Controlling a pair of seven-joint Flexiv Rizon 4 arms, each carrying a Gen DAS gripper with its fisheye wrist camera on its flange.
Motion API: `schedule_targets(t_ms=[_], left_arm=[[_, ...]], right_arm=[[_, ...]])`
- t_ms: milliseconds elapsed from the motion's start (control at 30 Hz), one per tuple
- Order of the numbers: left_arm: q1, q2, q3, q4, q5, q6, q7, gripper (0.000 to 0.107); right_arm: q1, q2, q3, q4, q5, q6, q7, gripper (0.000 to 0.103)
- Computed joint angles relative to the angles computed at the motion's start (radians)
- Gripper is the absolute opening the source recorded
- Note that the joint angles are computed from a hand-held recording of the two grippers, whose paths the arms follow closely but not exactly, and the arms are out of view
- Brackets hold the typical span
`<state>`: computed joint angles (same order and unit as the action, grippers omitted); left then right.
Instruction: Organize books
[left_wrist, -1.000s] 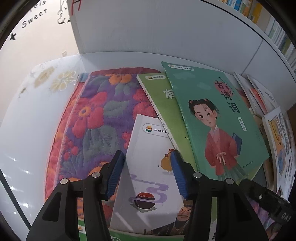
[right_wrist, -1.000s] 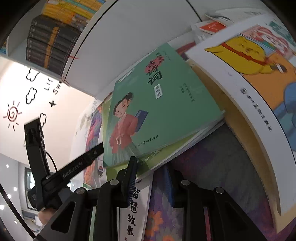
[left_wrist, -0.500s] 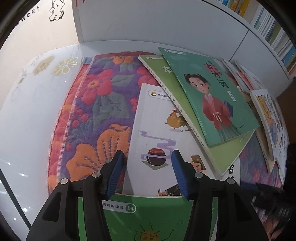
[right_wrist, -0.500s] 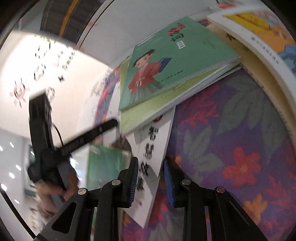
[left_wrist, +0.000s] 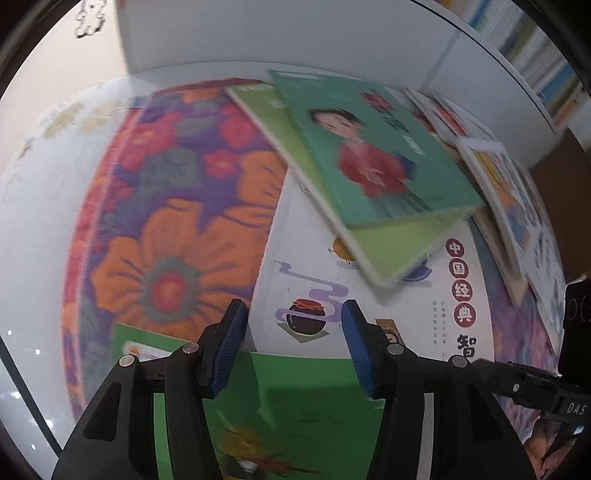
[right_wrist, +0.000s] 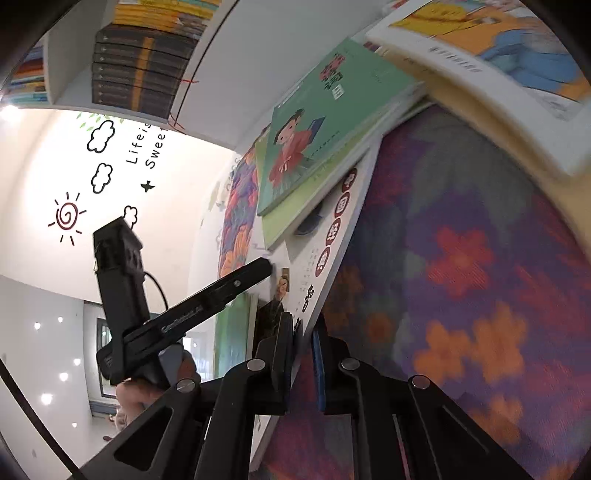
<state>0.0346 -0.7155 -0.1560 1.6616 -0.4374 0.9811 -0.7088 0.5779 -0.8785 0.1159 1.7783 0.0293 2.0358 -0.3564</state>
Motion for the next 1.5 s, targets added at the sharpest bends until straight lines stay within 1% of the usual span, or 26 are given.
schedule_targets(t_ms=[67, 100, 133, 200, 367, 400, 433, 500, 567, 667, 733, 800, 867, 900, 933, 1000, 1033, 1100, 1133, 1200, 1233, 1333, 1500], left_arm=[[-0.001, 0.015, -0.014, 0.022, -0.004, -0.006, 0.016, 0.05], [-0.002, 0.023, -0.02, 0.031, -0.006, -0.015, 0.023, 0.05], [-0.007, 0.028, -0.023, 0.036, -0.006, -0.034, 0.026, 0.05], [-0.018, 0.041, -0.031, 0.059, -0.013, -0.034, 0.04, 0.05], [-0.048, 0.062, -0.049, 0.096, -0.036, -0.042, 0.061, 0.05], [-0.054, 0.068, -0.05, 0.108, -0.038, -0.03, 0.069, 0.05], [-0.071, 0.074, -0.047, 0.127, -0.031, 0.016, 0.078, 0.05], [-0.086, 0.078, -0.048, 0.152, -0.024, 0.072, 0.091, 0.05], [-0.103, 0.081, -0.043, 0.165, -0.012, 0.116, 0.077, 0.05], [-0.102, 0.077, -0.05, 0.158, -0.02, 0.113, 0.044, 0.05], [-0.096, 0.078, -0.058, 0.157, -0.032, 0.108, 0.029, 0.05], [-0.09, 0.081, -0.065, 0.161, -0.045, 0.106, 0.016, 0.05], [-0.079, 0.091, -0.072, 0.167, -0.066, 0.083, 0.003, 0.05], [-0.066, 0.099, -0.079, 0.172, -0.084, 0.064, 0.004, 0.05], [-0.056, 0.104, -0.088, 0.175, -0.104, 0.041, 0.006, 0.05], [-0.041, 0.112, -0.099, 0.179, -0.142, -0.006, 0.015, 0.05], [-0.041, 0.115, -0.098, 0.181, -0.154, -0.021, 0.018, 0.05], [-0.042, 0.12, -0.098, 0.191, -0.186, -0.046, 0.02, 0.05], [-0.045, 0.126, -0.098, 0.202, -0.201, -0.045, 0.028, 0.05], [-0.058, 0.137, -0.091, 0.225, -0.211, -0.02, 0.049, 0.05], [-0.061, 0.142, -0.089, 0.235, -0.215, -0.017, 0.056, 0.05], [-0.054, 0.158, -0.089, 0.248, -0.246, -0.053, 0.071, 0.05], [-0.059, 0.211, -0.09, 0.289, -0.32, -0.055, 0.128, 0.05]], right_arm=[[0.014, 0.024, -0.002, 0.041, 0.025, 0.03, -0.004, 0.009], [0.019, 0.033, -0.011, 0.047, 0.03, 0.027, -0.01, 0.009], [0.051, 0.058, -0.039, 0.075, 0.059, 0.028, -0.022, 0.009], [0.119, 0.11, -0.104, 0.124, 0.119, 0.012, -0.054, 0.009], [0.192, 0.181, -0.175, 0.223, 0.238, 0.007, -0.097, 0.009], [0.204, 0.187, -0.187, 0.237, 0.262, 0.008, -0.102, 0.008], [0.2, 0.191, -0.183, 0.252, 0.275, 0.019, -0.104, 0.007], [0.2, 0.193, -0.185, 0.274, 0.303, 0.02, -0.107, 0.007], [0.197, 0.189, -0.188, 0.279, 0.316, 0.005, -0.106, 0.007], [0.145, 0.164, -0.153, 0.266, 0.287, 0.008, -0.1, 0.008], [0.108, 0.146, -0.119, 0.262, 0.265, 0.036, -0.096, 0.008], [0.083, 0.142, -0.098, 0.268, 0.247, 0.051, -0.097, 0.008], [0.074, 0.147, -0.09, 0.283, 0.24, 0.063, -0.104, 0.008], [0.093, 0.155, -0.107, 0.286, 0.253, 0.056, -0.11, 0.008], [0.104, 0.164, -0.114, 0.31, 0.265, 0.071, -0.121, 0.008], [0.162, 0.193, -0.164, 0.323, 0.307, 0.055, -0.147, 0.007], [0.177, 0.204, -0.179, 0.327, 0.317, 0.046, -0.159, 0.007], [0.269, 0.237, -0.267, 0.337, 0.364, -0.009, -0.194, 0.007], [0.33, 0.25, -0.326, 0.342, 0.391, -0.04, -0.207, 0.007], [0.399, 0.262, -0.39, 0.354, 0.411, -0.064, -0.211, 0.007], [0.417, 0.265, -0.404, 0.36, 0.415, -0.065, -0.207, 0.007], [0.46, 0.28, -0.432, 0.383, 0.423, -0.072, -0.193, 0.007], [0.517, 0.304, -0.458, 0.424, 0.454, -0.048, -0.172, 0.007]])
